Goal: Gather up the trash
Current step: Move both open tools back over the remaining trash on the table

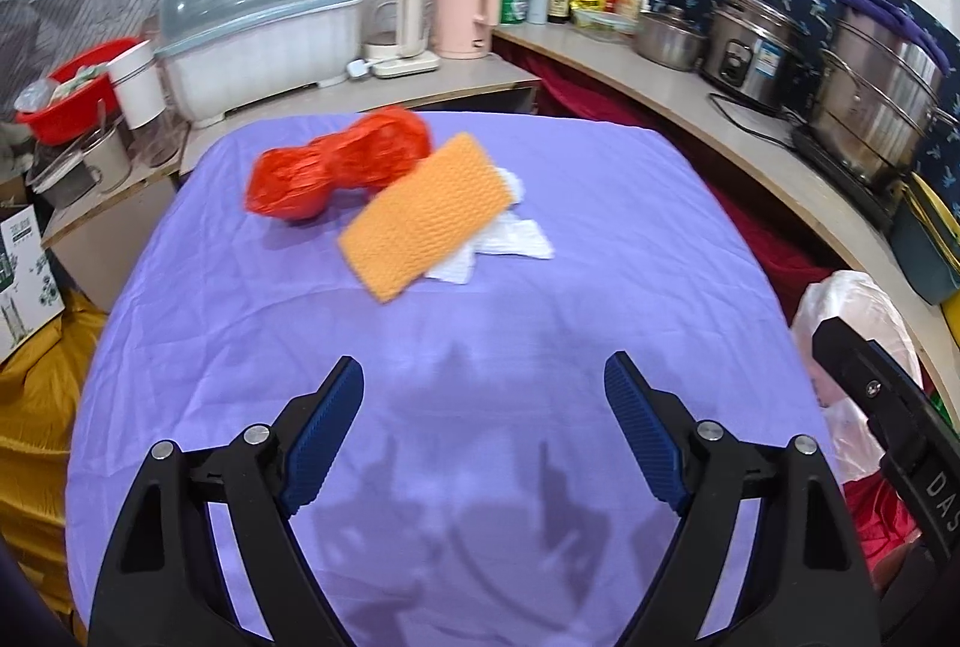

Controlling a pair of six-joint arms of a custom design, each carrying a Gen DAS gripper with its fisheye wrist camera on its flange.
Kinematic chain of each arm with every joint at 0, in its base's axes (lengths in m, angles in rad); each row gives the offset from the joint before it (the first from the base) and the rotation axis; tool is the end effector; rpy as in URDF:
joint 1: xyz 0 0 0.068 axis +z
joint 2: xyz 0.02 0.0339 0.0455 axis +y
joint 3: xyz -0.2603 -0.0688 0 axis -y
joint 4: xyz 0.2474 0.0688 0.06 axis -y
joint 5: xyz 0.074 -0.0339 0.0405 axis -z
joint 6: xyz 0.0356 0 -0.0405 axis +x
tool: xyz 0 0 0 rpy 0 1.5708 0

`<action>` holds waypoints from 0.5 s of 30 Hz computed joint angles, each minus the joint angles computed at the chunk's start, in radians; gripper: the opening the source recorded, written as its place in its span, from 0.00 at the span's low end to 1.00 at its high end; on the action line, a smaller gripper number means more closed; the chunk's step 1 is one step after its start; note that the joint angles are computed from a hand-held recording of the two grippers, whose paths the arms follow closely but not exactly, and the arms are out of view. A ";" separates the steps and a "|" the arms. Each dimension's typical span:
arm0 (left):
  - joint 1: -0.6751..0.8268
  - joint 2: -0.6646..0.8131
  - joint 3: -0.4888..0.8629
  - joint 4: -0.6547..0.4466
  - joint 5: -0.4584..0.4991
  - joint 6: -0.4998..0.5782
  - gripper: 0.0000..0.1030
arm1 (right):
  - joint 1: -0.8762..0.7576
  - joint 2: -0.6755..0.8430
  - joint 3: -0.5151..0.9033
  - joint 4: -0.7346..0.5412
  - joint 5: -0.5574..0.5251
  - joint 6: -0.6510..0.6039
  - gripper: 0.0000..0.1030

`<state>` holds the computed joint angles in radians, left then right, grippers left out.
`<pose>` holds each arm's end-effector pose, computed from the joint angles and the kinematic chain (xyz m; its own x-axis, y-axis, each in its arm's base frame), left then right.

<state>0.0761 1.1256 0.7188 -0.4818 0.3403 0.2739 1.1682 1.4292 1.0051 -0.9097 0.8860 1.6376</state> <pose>0.2269 0.0054 0.2222 -0.7077 0.2018 -0.6771 0.3424 0.9363 -0.0789 0.1257 0.2248 0.2303 -0.4841 0.4739 -0.7355 0.4141 0.8646 0.2845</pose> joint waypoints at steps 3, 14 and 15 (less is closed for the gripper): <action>0.074 0.054 0.019 0.016 0.026 0.034 0.77 | -0.016 0.044 0.026 0.056 -0.016 -0.052 0.61; 0.214 0.284 0.151 0.094 0.042 0.079 0.82 | -0.113 0.191 0.107 0.267 -0.106 -0.264 0.61; 0.220 0.318 0.178 0.104 0.037 0.076 0.83 | -0.124 0.202 0.113 0.282 -0.114 -0.281 0.61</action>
